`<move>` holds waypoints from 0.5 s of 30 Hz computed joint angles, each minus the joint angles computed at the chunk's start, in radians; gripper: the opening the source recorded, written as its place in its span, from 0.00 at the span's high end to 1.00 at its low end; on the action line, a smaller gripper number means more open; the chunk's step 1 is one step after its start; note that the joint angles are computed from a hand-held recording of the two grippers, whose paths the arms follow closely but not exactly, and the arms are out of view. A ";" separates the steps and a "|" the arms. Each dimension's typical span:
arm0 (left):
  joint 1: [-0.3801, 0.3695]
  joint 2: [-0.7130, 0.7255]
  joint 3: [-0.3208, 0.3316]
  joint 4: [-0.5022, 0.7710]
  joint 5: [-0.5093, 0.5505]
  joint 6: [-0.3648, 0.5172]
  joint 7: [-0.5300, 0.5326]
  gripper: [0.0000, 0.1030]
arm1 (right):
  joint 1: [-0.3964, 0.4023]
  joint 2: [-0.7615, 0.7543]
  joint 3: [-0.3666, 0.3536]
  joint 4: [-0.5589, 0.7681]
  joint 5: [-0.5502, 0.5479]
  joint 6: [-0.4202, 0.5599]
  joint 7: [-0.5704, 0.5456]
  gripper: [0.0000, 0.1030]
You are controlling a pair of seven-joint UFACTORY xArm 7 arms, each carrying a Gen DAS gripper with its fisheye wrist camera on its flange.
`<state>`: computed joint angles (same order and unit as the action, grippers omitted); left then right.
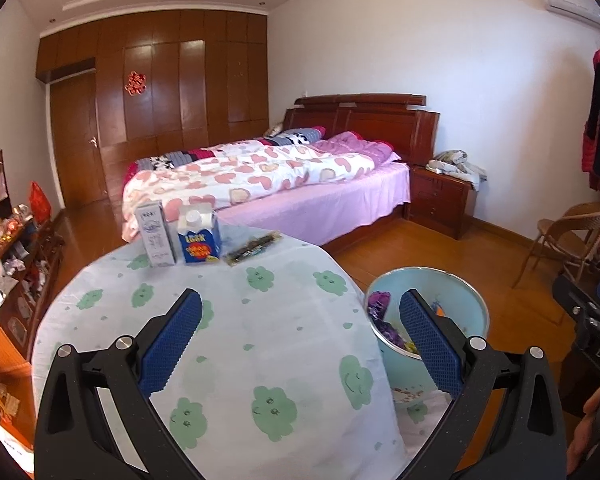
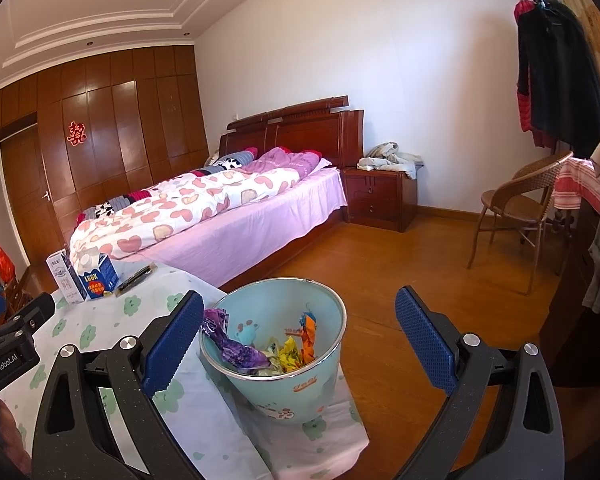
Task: Collect trash
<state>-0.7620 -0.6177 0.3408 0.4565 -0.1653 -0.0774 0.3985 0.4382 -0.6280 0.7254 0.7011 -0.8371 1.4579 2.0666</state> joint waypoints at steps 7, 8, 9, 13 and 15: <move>0.020 0.010 -0.019 -0.004 -0.002 -0.002 0.003 0.07 | 0.001 -0.003 -0.005 0.003 0.001 -0.001 -0.008 0.08; 0.022 0.009 -0.021 -0.004 -0.001 -0.001 0.000 0.07 | 0.002 -0.004 -0.005 0.002 0.000 -0.003 -0.008 0.08; 0.028 0.012 -0.025 -0.002 0.000 -0.001 -0.005 0.06 | 0.001 -0.004 -0.004 0.002 0.000 -0.003 -0.008 0.08; 0.064 0.024 -0.054 0.001 0.009 -0.007 -0.029 0.06 | 0.000 -0.005 -0.004 0.002 0.000 -0.003 -0.008 0.08; 0.074 0.027 -0.062 0.000 0.011 -0.010 -0.040 0.06 | 0.000 -0.005 -0.004 0.001 0.001 -0.003 -0.009 0.08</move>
<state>-0.6880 -0.5909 0.2786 0.4562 -0.1539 -0.0877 0.3581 0.4382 -0.6332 0.7218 0.7024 -0.8366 1.4545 2.0578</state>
